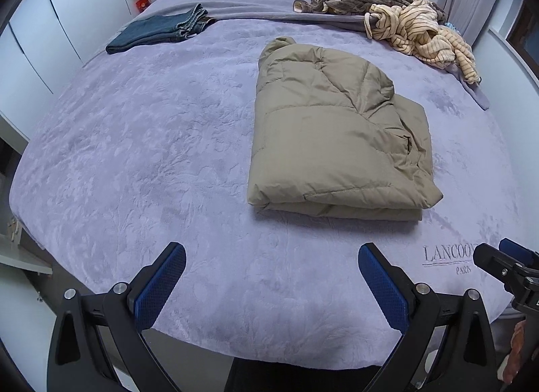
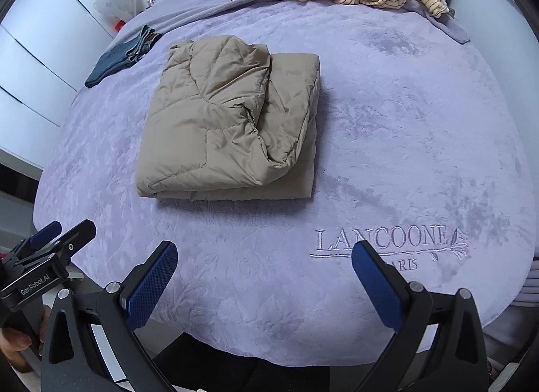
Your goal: Fold large clothes
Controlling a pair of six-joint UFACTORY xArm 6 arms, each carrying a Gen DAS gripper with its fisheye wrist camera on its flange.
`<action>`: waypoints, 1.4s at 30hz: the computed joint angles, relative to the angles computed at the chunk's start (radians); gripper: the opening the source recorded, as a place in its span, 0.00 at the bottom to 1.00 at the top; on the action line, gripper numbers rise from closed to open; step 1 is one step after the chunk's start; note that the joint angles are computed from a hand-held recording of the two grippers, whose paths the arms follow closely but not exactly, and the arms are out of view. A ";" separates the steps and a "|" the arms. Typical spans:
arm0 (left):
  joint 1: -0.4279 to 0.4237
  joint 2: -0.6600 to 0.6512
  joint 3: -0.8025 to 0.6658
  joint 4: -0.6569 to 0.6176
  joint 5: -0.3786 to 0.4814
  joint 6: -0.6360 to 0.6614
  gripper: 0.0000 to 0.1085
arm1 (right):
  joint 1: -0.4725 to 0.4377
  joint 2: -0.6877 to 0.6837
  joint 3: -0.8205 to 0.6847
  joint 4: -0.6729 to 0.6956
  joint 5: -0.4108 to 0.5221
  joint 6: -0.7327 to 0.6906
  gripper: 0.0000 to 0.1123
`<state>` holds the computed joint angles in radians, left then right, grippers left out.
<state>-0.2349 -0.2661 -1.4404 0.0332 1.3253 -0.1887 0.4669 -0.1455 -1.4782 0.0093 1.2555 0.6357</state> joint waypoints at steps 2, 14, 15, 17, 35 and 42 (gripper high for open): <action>0.003 -0.006 -0.008 -0.003 -0.001 0.004 0.94 | 0.011 -0.005 -0.011 -0.024 0.004 0.013 0.91; 0.087 0.018 -0.090 0.000 -0.028 0.128 0.94 | 0.112 0.122 -0.232 -0.201 0.020 0.118 0.91; 0.095 0.025 -0.100 0.001 -0.027 0.145 0.94 | 0.119 0.135 -0.249 -0.215 0.024 0.138 0.91; 0.114 0.043 -0.128 -0.003 -0.019 0.174 0.94 | 0.130 0.163 -0.288 -0.227 0.038 0.169 0.91; 0.160 0.131 -0.268 -0.071 -0.016 0.220 0.94 | 0.199 0.355 -0.633 -0.373 0.222 0.198 0.91; 0.156 0.130 -0.269 -0.069 -0.013 0.212 0.94 | 0.198 0.365 -0.651 -0.368 0.236 0.195 0.91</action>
